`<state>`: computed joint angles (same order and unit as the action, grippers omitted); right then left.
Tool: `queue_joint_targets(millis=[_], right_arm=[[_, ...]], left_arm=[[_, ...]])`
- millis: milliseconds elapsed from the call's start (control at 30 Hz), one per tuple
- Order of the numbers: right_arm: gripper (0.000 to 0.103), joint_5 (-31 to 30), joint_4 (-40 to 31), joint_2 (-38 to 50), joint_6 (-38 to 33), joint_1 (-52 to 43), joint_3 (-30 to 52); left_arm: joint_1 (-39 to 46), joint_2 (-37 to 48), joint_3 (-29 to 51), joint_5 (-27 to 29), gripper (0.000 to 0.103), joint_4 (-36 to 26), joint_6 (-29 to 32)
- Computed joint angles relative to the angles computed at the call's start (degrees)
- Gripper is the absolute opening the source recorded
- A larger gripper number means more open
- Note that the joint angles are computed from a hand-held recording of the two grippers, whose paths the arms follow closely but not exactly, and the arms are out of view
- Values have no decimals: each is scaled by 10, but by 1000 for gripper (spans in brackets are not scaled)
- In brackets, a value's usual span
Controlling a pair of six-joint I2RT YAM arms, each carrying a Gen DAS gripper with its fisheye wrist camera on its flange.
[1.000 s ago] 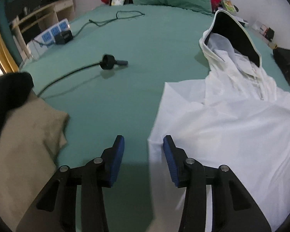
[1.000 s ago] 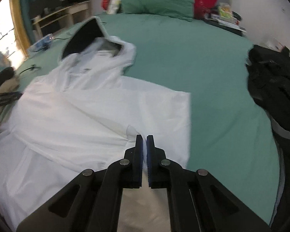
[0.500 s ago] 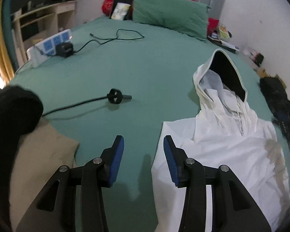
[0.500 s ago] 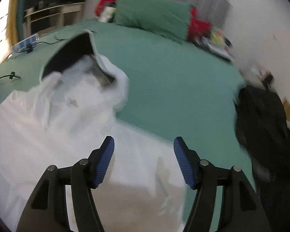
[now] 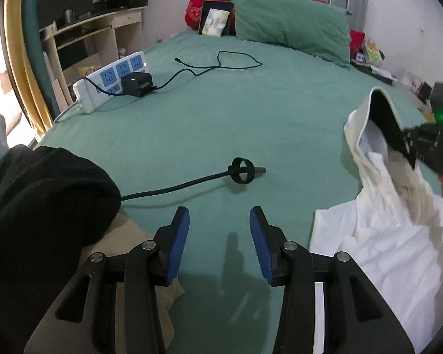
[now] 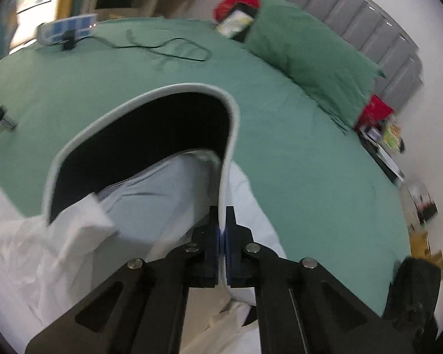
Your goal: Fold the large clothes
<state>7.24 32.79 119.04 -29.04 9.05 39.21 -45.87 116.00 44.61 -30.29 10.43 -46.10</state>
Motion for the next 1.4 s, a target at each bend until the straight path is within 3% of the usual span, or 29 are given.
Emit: queue_joint_targets(millis=[200, 333, 433, 467, 567, 633, 700, 767, 867, 933, 1067, 1200, 1300, 1400], right_arm=[[3, 41, 74, -68, -105, 27, -159], [3, 106, 225, -31, -195, 54, -268], [3, 150, 399, 75, -269, 57, -314], [4, 155, 417, 100, -288, 46, -315], [15, 92, 348, 57, -287, -11, -318], [19, 43, 228, -37, -263, -50, -313], [33, -13, 85, -139, -236, -93, -297], [61, -88, -65, -248, -214, -144, -273], [68, -203, -245, -373, -190, -210, -225], [69, -239, -307, -403, -156, -224, -181], [77, -268, -322, -381, -68, -211, -95], [81, -230, -327, -233, -2, -159, 37], [87, -275, -431, -88, -10, -144, 169], [88, -275, -436, -16, -42, -123, 200]], left_arm=[[-3, -29, -15, 10, 45, -1, -1], [-12, -47, -21, 11, 45, -8, 3], [-12, -48, -19, 19, 45, -18, -3], [-9, -43, -18, 27, 45, -19, -9], [-2, -28, -11, 44, 45, -21, -9], [-2, -23, -6, 42, 45, -24, -7], [-1, -23, -4, 42, 45, -21, -3], [-2, -24, -3, 35, 45, -19, 4], [-6, -24, -2, 15, 45, -20, 13], [-3, -23, -1, 12, 45, -21, 15], [8, -19, -6, 17, 45, -6, 15], [20, -13, -8, 19, 45, 4, 19], [24, -10, -6, 6, 45, -3, 21], [31, -9, -9, 10, 45, -1, 19]])
